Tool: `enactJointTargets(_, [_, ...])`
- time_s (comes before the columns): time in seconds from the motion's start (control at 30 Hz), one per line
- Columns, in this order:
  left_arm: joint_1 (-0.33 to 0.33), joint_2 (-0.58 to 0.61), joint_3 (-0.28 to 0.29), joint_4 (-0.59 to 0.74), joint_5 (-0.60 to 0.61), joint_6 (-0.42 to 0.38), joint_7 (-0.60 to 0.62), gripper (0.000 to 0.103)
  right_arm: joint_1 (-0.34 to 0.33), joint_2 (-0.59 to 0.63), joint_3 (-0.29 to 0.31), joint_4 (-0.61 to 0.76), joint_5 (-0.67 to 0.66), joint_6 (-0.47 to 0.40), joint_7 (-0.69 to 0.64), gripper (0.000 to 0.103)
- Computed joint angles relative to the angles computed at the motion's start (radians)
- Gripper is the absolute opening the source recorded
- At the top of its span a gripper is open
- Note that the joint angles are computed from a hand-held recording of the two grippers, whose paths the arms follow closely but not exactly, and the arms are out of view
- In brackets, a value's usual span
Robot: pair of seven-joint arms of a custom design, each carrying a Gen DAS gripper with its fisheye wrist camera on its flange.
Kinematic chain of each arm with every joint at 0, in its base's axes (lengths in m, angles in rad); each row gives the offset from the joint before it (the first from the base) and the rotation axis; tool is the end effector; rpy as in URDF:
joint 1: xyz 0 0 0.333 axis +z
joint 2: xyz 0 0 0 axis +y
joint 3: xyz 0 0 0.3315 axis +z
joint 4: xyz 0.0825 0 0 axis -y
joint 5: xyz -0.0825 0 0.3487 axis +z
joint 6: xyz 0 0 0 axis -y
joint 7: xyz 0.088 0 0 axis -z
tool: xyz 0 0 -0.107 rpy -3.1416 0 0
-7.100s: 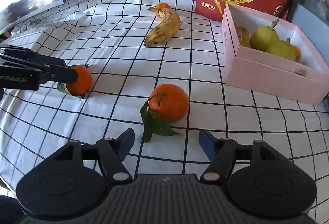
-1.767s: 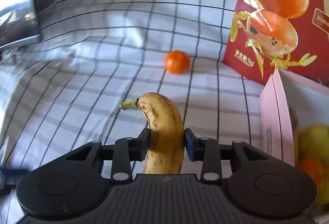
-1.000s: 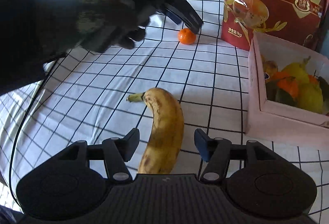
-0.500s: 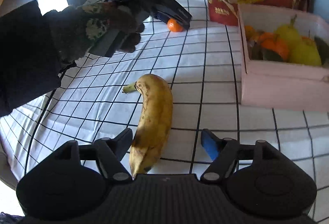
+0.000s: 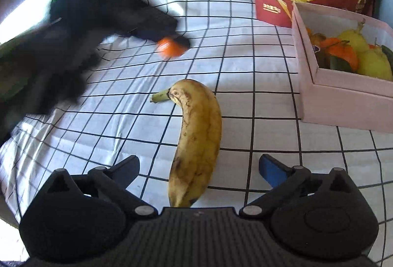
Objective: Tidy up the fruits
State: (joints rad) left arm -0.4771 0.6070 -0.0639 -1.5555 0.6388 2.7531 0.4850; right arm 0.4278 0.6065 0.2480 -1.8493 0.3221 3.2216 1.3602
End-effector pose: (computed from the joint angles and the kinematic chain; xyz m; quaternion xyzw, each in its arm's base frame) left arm 0.6104 -0.3833 0.3872 -0.6811 0.6511 -0.2851 0.1756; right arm 0.5622 0.3753 0.3270 -0.7843 0.4896 -0.1028 0.3667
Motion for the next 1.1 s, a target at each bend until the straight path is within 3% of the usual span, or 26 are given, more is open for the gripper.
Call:
enactJointTargets(0.13, [-0.044,-0.130,0.025,-0.205,0.052,0.013,-0.157,0.048,0.158,-0.004,-0.182,0.037,-0.014,-0.071,0.079,0.103])
enactJointTargets(0.2, [-0.041,-0.174,0.005,-0.268,0.074,-0.005,-0.190,0.048,0.221,0.004,-0.260,0.062,-0.075,-0.119,0.090,0.103])
enactJointTargets(0.3, [-0.035,-0.216,-0.035,-0.320,0.092,-0.033,-0.215,0.048,0.344,0.032,-0.407,0.078,-0.142,-0.096,0.172,0.096])
enactJointTargets(0.47, [-0.019,-0.274,-0.066,-0.401,0.116,-0.015,-0.291,0.048,0.399,0.083,-0.486,0.151,-0.183,-0.108,0.267,0.087])
enactJointTargets(0.6, [-0.002,-0.286,-0.086,-0.425,0.130,0.001,-0.312,0.048,0.405,0.121,-0.510,0.216,-0.214,-0.126,0.322,0.081])
enactJointTargets(0.8, [0.009,-0.267,-0.093,-0.411,0.141,0.050,-0.309,0.048,0.363,0.110,-0.453,0.233,-0.269,-0.153,0.320,0.047])
enactJointTargets(0.87, [0.014,-0.255,-0.101,-0.400,0.125,0.056,-0.276,0.048,0.384,0.102,-0.479,0.220,-0.285,-0.153,0.340,0.036])
enactJointTargets(1.0, [0.017,-0.231,-0.111,-0.375,0.084,0.066,-0.205,0.048,0.306,0.076,-0.390,0.201,-0.270,-0.166,0.324,0.036])
enactJointTargets(1.1, [0.026,-0.206,-0.124,-0.352,0.034,0.077,-0.133,0.048,0.304,0.045,-0.390,0.149,-0.265,-0.140,0.334,0.036])
